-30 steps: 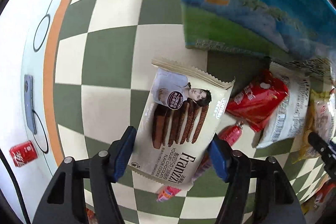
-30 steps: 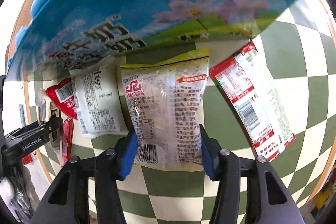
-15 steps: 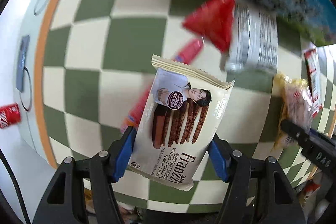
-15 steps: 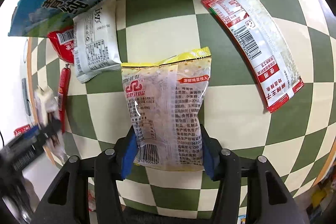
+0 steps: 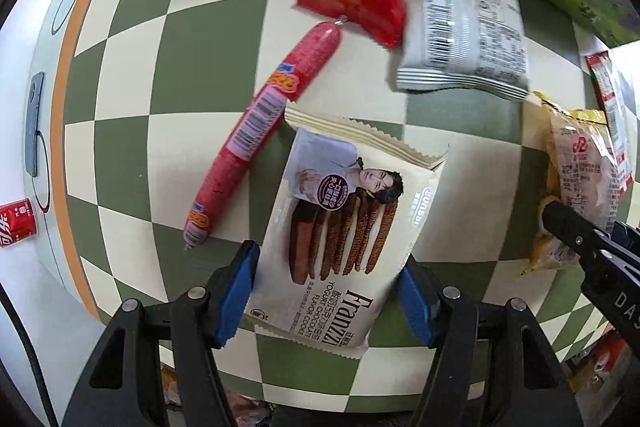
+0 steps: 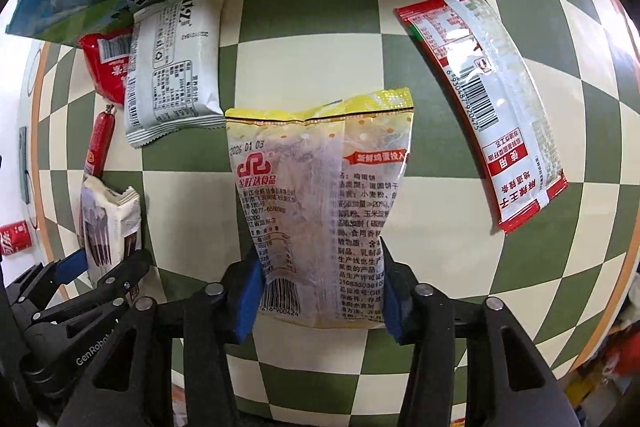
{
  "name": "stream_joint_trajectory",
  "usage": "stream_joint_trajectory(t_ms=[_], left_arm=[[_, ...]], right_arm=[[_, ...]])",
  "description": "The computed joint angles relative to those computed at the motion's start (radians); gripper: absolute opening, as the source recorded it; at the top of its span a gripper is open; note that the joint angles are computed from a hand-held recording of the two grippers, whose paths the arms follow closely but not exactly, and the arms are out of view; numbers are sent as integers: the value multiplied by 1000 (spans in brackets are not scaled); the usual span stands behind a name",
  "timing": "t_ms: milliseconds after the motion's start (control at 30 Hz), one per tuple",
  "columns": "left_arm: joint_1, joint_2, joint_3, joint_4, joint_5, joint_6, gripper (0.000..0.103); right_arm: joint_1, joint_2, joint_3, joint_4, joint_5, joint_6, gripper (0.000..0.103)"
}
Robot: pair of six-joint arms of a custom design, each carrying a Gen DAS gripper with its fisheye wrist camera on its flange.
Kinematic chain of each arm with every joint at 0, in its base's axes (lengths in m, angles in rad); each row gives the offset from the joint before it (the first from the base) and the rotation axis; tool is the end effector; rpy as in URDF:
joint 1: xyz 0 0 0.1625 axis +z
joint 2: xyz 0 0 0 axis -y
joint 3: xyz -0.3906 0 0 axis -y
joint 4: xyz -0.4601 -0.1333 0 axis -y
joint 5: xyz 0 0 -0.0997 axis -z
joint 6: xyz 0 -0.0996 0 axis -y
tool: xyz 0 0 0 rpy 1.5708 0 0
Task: Organize snacks
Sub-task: 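Lower both packs into the cardboard box and open both grippers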
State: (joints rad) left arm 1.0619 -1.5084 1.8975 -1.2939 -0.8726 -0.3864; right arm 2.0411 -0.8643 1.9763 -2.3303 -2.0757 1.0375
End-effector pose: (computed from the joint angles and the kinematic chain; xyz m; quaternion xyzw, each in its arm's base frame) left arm -0.0622 -0.5165 0.2562 0.1660 0.8796 0.1370 0.4244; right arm 0.3119 -0.4257 -0.0691 -0.2247 -0.9275 0.0446 0.2955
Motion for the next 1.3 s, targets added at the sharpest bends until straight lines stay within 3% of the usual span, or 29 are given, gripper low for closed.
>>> stream_joint_trajectory(t_ms=[467, 733, 967, 1300], left_arm=[[-72, -27, -117, 29, -102, 37, 64], [-124, 58, -327, 7, -211, 64, 64], [-135, 192, -462, -68, -168, 106, 64], [-81, 412, -685, -41, -129, 95, 64]], right_arm=[[97, -116, 53, -88, 58, -11, 45], [139, -246, 71, -167, 74, -59, 45], [140, -285, -19, -188, 20, -161, 45], [52, -197, -167, -218, -1, -264, 45]])
